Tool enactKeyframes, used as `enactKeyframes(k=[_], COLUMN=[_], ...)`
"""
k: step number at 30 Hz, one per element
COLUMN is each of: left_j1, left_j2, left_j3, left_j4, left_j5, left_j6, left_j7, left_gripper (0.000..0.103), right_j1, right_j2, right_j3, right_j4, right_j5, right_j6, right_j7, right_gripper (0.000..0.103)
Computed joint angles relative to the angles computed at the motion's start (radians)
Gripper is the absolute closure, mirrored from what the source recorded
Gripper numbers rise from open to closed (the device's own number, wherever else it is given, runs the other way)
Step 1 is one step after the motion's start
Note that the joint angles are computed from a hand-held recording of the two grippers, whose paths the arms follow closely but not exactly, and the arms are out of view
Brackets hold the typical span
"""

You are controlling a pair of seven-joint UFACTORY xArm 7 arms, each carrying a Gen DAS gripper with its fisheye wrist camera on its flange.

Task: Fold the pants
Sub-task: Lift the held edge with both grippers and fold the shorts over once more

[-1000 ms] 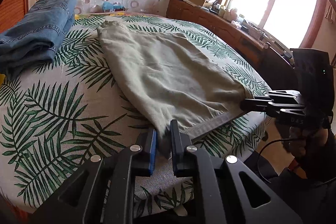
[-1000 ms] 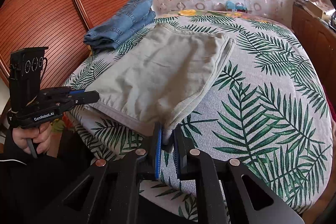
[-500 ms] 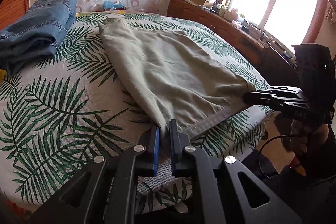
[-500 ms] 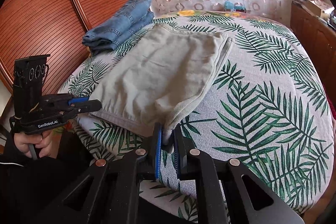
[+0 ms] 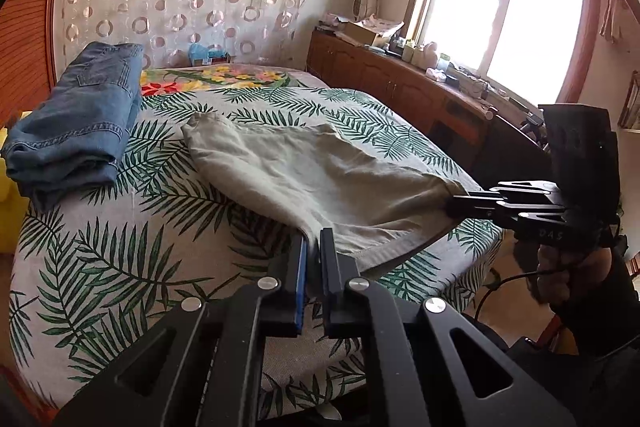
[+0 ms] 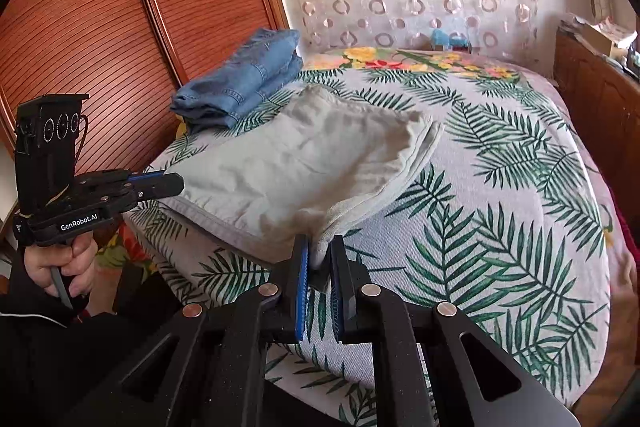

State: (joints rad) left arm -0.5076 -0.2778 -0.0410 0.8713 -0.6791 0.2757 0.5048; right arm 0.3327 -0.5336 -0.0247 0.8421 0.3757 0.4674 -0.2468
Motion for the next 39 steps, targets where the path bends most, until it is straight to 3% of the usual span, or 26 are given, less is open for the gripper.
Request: enactKeyframes(k=[13,23,31,39], left_j1=[-0.026,0.073,0.174,0.224], left_j2=[0.014,0.206,0.333,0.464], left_j3=[0.022,-0.028,-0.101,-0.135], left_j4=[0.046,0.258,0.404,0.565], left_j5=[-0.028,-0.074,0.047,0.241], left_j6=[-0.017,-0.018,-0.014,-0.005], left_j7=[0.036,0.087,-0.004,-0.156], left_gripper=[0.097,0.097,0.098,0.098], right_j1=[0.011,0.014,-0.055,-0.141], right_j2=[-0.047,0.142,0.317,0.490], right_j3=[-0.017,-0.039,0.002,0.075], right_j4=[-0.003,0.141,0.294,0.474], right_j5=[-0.007,0.040,0.048,-0.085], right_j6=[-0.008,-0.091,-0.119,-0.127], right_j7=[-0.019,-0.076,-0.062,0.058], right_gripper=[0.094,0.095,0.095,0.095])
